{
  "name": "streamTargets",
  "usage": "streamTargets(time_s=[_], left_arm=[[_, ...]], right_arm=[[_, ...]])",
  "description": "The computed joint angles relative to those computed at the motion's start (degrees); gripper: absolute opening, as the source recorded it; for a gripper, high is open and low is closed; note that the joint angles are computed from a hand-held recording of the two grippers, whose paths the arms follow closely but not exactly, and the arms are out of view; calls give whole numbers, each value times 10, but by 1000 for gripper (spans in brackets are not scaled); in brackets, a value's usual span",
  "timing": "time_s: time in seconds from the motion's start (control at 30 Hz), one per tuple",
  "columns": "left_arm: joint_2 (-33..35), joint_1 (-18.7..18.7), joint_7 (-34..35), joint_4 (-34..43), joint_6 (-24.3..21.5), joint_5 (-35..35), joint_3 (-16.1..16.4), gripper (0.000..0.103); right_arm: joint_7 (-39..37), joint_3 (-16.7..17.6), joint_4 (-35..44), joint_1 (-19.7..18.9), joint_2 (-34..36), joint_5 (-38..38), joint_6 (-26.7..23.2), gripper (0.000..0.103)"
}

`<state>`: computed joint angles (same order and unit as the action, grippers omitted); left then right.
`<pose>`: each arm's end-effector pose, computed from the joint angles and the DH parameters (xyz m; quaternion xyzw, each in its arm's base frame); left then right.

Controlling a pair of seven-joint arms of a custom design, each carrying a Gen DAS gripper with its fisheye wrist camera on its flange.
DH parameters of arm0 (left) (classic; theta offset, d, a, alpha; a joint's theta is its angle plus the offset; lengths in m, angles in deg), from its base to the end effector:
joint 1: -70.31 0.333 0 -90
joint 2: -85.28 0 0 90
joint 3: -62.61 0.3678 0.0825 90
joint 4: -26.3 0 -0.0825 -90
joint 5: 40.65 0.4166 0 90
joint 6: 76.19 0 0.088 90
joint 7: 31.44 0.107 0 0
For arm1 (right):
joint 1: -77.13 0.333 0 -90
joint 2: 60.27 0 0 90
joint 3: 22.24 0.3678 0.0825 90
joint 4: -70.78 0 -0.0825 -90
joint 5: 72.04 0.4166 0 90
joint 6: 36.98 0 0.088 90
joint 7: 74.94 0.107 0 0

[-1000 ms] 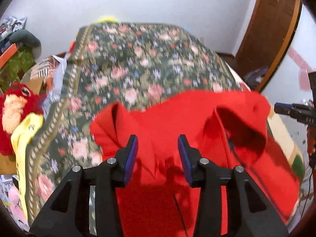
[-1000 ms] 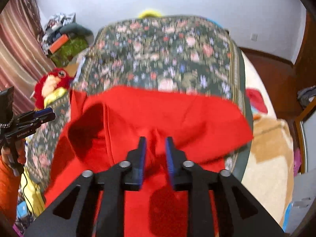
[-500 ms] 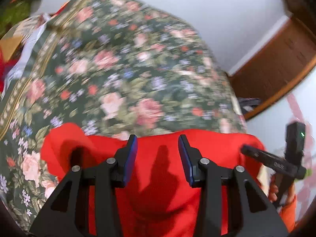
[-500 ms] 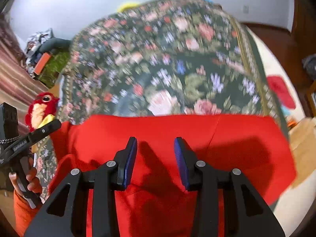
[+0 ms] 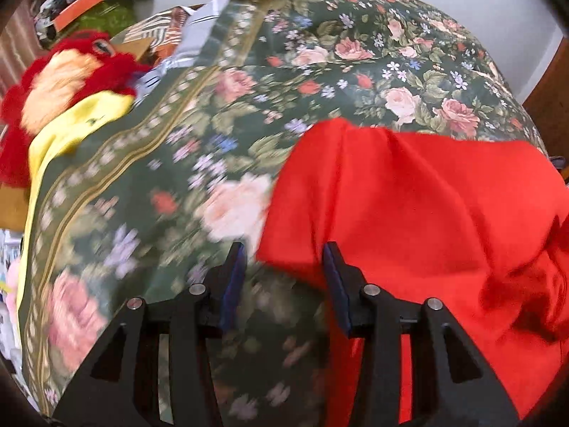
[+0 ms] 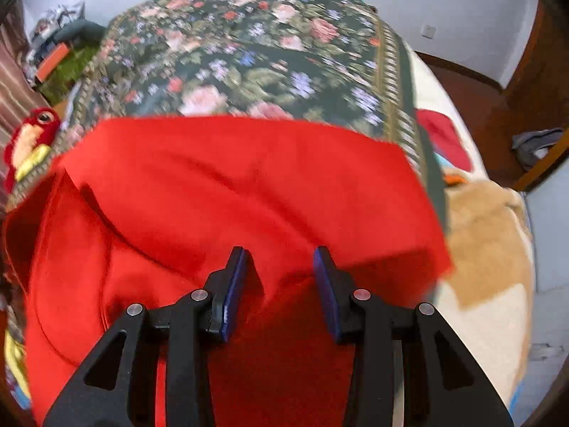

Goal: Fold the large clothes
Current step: 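Lift the hem with both grippers and fold it over toward the collar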

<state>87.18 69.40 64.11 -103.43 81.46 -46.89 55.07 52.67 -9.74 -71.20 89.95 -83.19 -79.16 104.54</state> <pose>0.5810 -0.0814 0.4252 -0.6343 0.7389 -0.1861 0.1305 0.4136 0.2034 0.5038 -0.6444 0.7359 -0.1315 0.1613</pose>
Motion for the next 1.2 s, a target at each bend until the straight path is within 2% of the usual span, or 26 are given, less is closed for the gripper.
streamTargets(time_s=[0.07,0.17,0.3,0.43,0.53,0.67,0.8,0.9,1.07,1.2], left_arm=[[-19,3,-27,-19,5,36,6,44],[-43,5,-73,-32,-11,98,12,44],[-83,-15,-10,-44,-12,29,22,44],[-105,-65,92,-29,-12,-90,38,48],[-94,-95,151,2,-26,-164,37,56],[-44,-101,157,52,-44,-174,7,56],[1,-93,156,86,-100,-170,-22,56],[4,-80,198,81,-151,-230,-35,56],[-52,-84,232,11,-135,-229,-33,58],[-107,-97,222,-49,-115,-198,-18,62]], right_arm=[[10,6,-4,-5,-10,-11,-21,50],[39,14,-7,-16,-34,-28,-70,51],[42,6,-8,-8,-61,-9,-64,51],[31,8,5,-4,-66,7,-23,52],[20,11,25,6,-34,25,26,64],[-8,2,56,30,31,61,71,66],[-51,-18,71,65,69,122,61,66],[-81,-27,60,82,69,159,54,66],[-85,-17,29,83,32,162,28,66],[-62,4,16,75,-5,133,-3,66]])
